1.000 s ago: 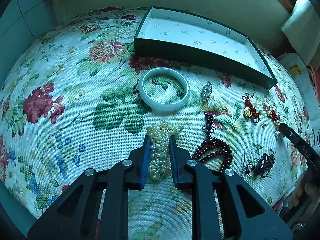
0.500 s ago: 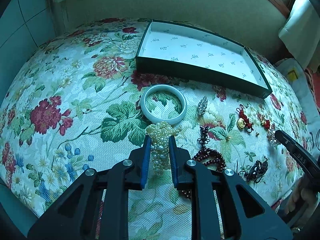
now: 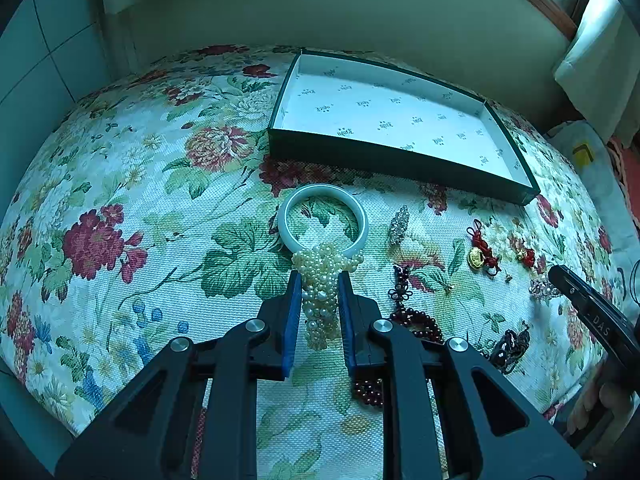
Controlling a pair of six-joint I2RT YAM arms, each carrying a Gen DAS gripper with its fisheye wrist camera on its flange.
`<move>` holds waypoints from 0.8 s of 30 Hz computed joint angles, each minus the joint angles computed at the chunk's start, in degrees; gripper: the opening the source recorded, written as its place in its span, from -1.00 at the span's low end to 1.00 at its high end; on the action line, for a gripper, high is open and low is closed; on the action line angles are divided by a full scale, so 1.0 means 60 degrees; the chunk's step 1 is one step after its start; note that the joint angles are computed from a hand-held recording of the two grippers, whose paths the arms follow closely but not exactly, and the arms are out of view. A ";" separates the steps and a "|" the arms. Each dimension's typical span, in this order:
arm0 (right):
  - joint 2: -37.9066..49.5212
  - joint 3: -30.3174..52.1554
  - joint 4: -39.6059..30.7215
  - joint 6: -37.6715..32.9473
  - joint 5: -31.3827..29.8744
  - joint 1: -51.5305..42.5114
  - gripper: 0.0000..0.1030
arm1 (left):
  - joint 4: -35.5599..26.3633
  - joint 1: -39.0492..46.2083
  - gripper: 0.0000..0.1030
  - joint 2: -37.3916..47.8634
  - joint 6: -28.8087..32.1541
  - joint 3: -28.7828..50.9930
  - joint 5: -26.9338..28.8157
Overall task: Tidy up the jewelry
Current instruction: 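Carry pearls and brooch into the green box and open both grippers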
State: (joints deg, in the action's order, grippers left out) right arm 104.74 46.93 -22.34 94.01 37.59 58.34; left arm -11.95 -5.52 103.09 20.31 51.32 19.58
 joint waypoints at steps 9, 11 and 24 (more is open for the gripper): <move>-0.0186 0.0073 -0.0259 0.0033 0.0205 0.0063 -0.65 | -0.0083 -0.0011 -0.65 -0.0019 -0.0021 0.0152 0.0050; -0.0306 0.0075 -0.0327 0.0018 0.0282 0.0065 -0.65 | -0.0119 -0.0045 -0.65 -0.0045 -0.0041 0.0210 0.0071; -0.1304 0.0482 -0.0107 -0.2309 0.1016 -0.1221 -0.65 | -0.0250 -0.0954 -0.65 0.0197 -0.0663 0.1657 0.0169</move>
State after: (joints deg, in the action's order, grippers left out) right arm 96.92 49.83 -22.98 80.16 43.69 51.01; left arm -13.45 -11.25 104.27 16.33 61.27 20.59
